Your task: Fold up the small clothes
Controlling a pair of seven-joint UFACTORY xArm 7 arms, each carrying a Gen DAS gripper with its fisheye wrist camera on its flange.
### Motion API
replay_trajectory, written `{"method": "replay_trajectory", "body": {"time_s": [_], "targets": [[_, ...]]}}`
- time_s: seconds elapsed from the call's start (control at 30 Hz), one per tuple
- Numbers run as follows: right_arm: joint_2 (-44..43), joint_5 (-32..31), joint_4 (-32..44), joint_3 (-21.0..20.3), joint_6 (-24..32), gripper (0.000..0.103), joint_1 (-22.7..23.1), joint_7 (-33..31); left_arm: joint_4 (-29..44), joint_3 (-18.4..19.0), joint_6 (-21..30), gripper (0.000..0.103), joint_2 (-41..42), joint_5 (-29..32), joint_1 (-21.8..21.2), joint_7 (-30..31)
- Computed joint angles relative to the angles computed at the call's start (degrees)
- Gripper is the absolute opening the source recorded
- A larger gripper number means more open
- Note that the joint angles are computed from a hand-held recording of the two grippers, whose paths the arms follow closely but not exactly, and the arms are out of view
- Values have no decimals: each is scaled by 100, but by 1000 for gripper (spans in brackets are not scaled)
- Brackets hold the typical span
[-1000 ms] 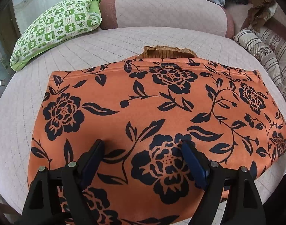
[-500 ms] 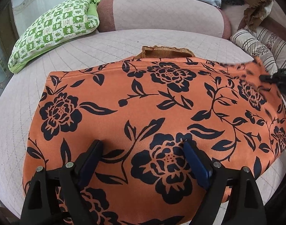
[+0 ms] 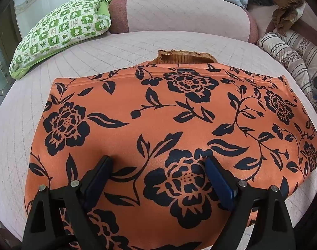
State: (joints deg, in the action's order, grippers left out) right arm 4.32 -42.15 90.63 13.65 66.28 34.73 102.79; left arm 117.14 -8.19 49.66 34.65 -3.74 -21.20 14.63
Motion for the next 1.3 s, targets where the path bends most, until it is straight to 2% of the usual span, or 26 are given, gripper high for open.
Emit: {"method": "replay_trajectory", "body": {"time_s": [0.03, 0.1, 0.17, 0.23, 0.27, 0.33, 0.4, 0.43, 0.47, 0.5, 0.53, 0.6, 0.7, 0.8, 0.9, 0.97, 1.07, 1.13, 1.2, 1.27, 1.3], "targets": [[33, 81, -84, 11, -301, 100, -16, 94, -3, 0, 0, 91, -2, -3, 0, -5], [102, 460, -404, -31, -868, 98, -88, 119, -2, 1, -2, 91, -3, -3, -6, -19], [132, 981, -720, 89, -958, 85, -301, 315, 41, 11, 44, 91, 13, 19, -22, -30], [55, 735, -586, -189, -763, 85, 60, 647, 74, -3, 84, 91, 26, -11, -7, -27], [-39, 480, -632, -76, -1008, 86, -32, 871, 70, 11, 77, 91, 25, 6, -22, -47], [-38, 91, -518, -19, -1094, 88, 7, 924, 67, 23, 66, 91, 26, 9, -24, -85], [8, 123, -611, -122, -1361, 90, 85, 827, 52, 32, 55, 91, 24, 28, -37, -123], [-22, 373, -845, -43, -1555, 89, -85, 853, 71, 17, 79, 91, 33, 16, -26, -108], [-55, 552, -1228, 126, -1835, 84, -356, 1119, 102, 3, 122, 91, 47, 4, -11, -74], [-235, 492, -1488, 111, -1994, 84, -387, 1463, 109, -15, 147, 91, 45, -20, 6, -36], [-354, 191, -1519, -34, -1923, 84, -179, 1839, 124, -49, 166, 91, 49, -77, 48, 29], [-358, -76, -1119, 162, -1234, 84, -78, 1995, 224, -43, 265, 91, 89, -110, 52, 29], [-286, -521, -859, 361, -827, 84, 124, 2464, 277, -56, 317, 91, 38, -264, 93, -127], [-387, -640, -1209, 519, -884, 85, 361, 3866, -48, -132, -13, 91, -226, -515, 216, -168], [-374, -475, -1500, 532, -1112, 85, 429, 4702, -225, -122, -92, 91, -356, -442, 186, -99], [-484, -796, -1862, 492, -1400, 86, 384, 5361, -350, -107, -119, 91, -435, -374, 144, -75], [-644, -1021, -1991, 541, -1187, 86, 294, 5690, -517, -126, -203, 91, -524, -346, 80, -99], [-778, -1249, -2295, 489, -1640, 86, 135, 6088, -464, -56, -138, 91, -428, -123, -50, -120], [-778, -1474, -2395, 564, -1675, 83, 32, 6601, -370, 41, 77, 91, -315, 153, -166, -155], [-774, -1743, -2352, 611, -1639, 55, -21, 6641, -706, -2, -277, 91, -566, 39, -70, -182], [-793, -1691, -2320, 627, -1552, 50, -23, 6536, -819, -20, -413, 91, -672, -22, -27, -224]]}}
